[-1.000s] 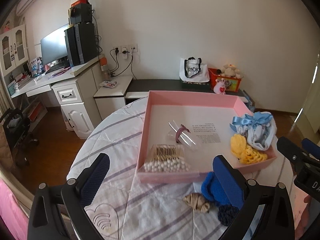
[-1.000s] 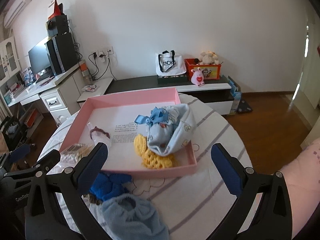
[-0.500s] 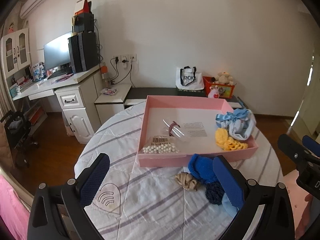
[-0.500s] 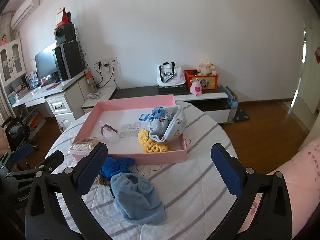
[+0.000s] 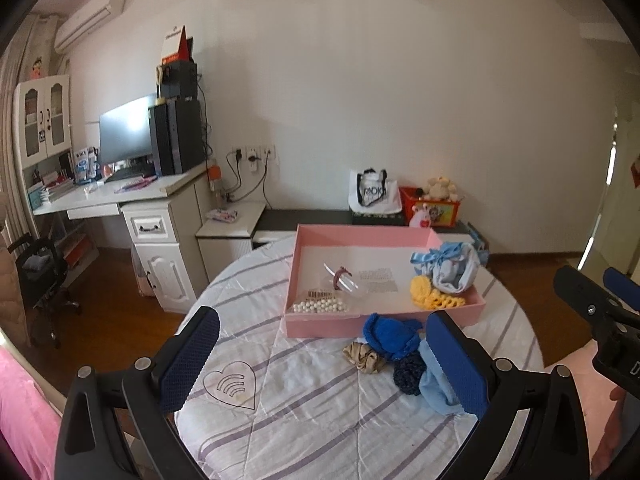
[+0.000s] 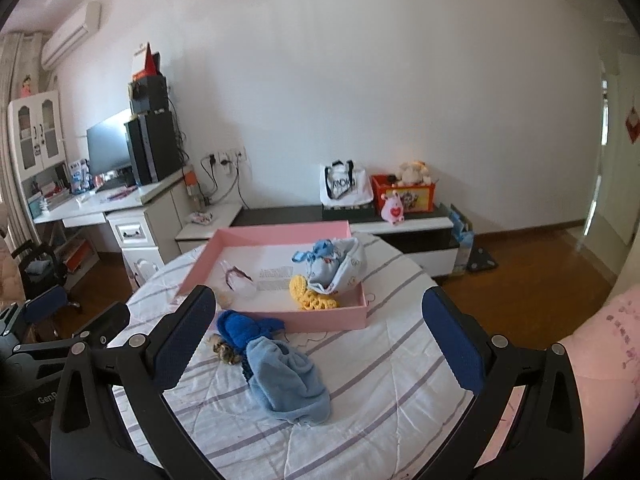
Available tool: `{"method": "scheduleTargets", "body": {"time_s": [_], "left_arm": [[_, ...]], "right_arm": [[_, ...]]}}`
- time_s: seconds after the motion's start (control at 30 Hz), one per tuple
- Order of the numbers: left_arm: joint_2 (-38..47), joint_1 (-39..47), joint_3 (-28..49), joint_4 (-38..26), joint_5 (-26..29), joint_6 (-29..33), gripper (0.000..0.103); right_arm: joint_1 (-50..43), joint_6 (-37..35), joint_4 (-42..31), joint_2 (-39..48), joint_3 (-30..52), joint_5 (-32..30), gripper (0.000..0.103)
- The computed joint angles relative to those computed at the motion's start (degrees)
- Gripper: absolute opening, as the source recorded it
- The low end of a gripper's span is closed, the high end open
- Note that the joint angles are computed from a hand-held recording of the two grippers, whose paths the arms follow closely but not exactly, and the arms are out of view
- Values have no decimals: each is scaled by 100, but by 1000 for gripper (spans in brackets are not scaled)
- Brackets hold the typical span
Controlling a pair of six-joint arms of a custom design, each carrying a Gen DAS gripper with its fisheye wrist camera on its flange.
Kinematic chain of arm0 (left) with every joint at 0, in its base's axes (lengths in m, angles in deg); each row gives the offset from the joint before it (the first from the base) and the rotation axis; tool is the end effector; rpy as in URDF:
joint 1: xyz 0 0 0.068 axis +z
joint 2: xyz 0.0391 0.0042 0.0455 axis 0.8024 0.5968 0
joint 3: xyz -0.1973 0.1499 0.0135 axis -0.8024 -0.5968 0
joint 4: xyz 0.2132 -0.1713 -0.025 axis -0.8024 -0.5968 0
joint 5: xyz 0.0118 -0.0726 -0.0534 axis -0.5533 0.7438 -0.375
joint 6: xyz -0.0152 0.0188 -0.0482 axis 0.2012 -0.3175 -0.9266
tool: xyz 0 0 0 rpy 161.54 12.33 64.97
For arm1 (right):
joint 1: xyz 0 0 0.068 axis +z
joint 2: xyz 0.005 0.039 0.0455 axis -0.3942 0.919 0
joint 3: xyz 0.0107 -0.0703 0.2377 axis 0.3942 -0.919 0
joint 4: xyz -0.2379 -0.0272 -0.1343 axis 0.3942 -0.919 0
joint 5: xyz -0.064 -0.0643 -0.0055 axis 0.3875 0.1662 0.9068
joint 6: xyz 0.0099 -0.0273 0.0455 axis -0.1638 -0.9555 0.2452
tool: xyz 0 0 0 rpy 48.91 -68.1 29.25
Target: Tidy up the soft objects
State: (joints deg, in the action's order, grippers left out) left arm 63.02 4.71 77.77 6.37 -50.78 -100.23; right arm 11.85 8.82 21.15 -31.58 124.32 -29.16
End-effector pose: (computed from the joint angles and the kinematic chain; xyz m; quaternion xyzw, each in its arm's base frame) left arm 0.1873 -0.1720 0.3040 -0.0954 0.8541 0.0393 0.5098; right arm 0.2038 0.1244 0.2858 -0.0514 0.8419 0.0323 0.5362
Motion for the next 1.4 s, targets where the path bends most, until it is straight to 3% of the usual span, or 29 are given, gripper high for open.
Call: {"method": "scheduleTargets", "body": {"time_s": [0.43, 0.9, 1.4], "left_arm": [[-275, -1736, 202, -1268, -1596, -1292, 103], [260, -2487, 707, -2820, -2346, -3000, 103], [142, -2244, 511, -2146, -2218, -2360, 103]], "right_arm": [[1069, -264, -158, -1174, -252, 976, 103], [1506, -374, -305, -1635, -304, 1467, 103], [1546, -424, -267, -1632, -340, 1510, 103]]}}
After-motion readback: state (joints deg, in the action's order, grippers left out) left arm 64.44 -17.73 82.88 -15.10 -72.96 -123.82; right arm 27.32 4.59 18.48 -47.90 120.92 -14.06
